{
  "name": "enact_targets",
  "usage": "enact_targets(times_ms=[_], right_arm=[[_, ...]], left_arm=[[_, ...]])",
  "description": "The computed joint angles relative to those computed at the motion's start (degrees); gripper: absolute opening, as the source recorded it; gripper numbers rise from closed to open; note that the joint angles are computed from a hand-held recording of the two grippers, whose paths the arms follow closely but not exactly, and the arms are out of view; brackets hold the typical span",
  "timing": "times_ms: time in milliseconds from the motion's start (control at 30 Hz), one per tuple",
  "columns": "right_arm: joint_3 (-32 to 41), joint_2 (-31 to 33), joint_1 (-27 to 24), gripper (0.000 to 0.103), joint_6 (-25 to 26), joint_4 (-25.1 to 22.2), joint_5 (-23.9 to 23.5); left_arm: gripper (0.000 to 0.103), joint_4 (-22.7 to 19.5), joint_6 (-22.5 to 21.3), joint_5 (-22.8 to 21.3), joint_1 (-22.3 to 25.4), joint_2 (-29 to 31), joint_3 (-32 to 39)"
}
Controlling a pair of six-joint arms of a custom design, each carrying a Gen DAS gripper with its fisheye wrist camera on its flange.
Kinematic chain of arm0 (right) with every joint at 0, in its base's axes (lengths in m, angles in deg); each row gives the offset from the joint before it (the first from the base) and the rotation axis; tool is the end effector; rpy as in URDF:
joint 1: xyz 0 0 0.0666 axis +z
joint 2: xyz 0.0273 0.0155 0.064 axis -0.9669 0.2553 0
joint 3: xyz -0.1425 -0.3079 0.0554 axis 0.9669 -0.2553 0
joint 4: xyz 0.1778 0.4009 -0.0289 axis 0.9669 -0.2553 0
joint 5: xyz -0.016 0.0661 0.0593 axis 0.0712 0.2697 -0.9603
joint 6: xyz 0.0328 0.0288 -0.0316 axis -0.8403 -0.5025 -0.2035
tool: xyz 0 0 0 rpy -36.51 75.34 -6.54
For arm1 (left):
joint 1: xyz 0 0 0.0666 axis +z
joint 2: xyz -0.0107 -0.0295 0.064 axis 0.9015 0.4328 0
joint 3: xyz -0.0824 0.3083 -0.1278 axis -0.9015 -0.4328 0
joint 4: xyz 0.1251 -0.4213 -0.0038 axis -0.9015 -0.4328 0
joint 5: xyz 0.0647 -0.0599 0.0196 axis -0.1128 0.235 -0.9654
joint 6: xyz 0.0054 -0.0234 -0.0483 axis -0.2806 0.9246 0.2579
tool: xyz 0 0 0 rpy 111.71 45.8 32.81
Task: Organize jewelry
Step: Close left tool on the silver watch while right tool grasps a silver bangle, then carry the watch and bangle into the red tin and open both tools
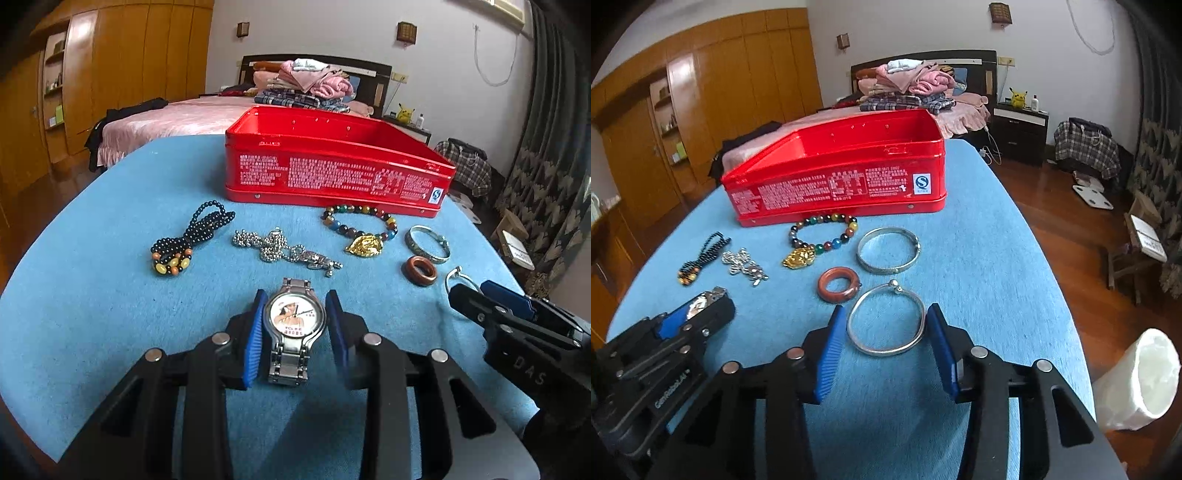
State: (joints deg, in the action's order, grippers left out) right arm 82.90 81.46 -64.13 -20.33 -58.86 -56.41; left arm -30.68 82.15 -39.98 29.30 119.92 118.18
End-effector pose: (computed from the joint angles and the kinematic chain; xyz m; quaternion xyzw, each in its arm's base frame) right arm 0.5307 0.1117 0.3794 -0.1328 0.8962 0.1450 0.3978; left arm 0.4783 -0.3134 0.3720 -0.1196 0.8945 -0.0032 0.4308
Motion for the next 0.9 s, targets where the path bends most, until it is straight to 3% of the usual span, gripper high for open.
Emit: enact_targets(times_ms=[467, 900], right_arm=[[3.1, -1.2, -0.6, 0.045, 0.0, 0.0, -2.2], [13.7, 4.8, 0.2, 0.045, 0.1, 1.4, -3.1]], left_arm=[[0.03, 4.1, -3.4, -2.9, 0.1, -2.1, 0.4], [0.03, 9.3, -8.0, -4.0, 2.5, -1.4, 4.5]])
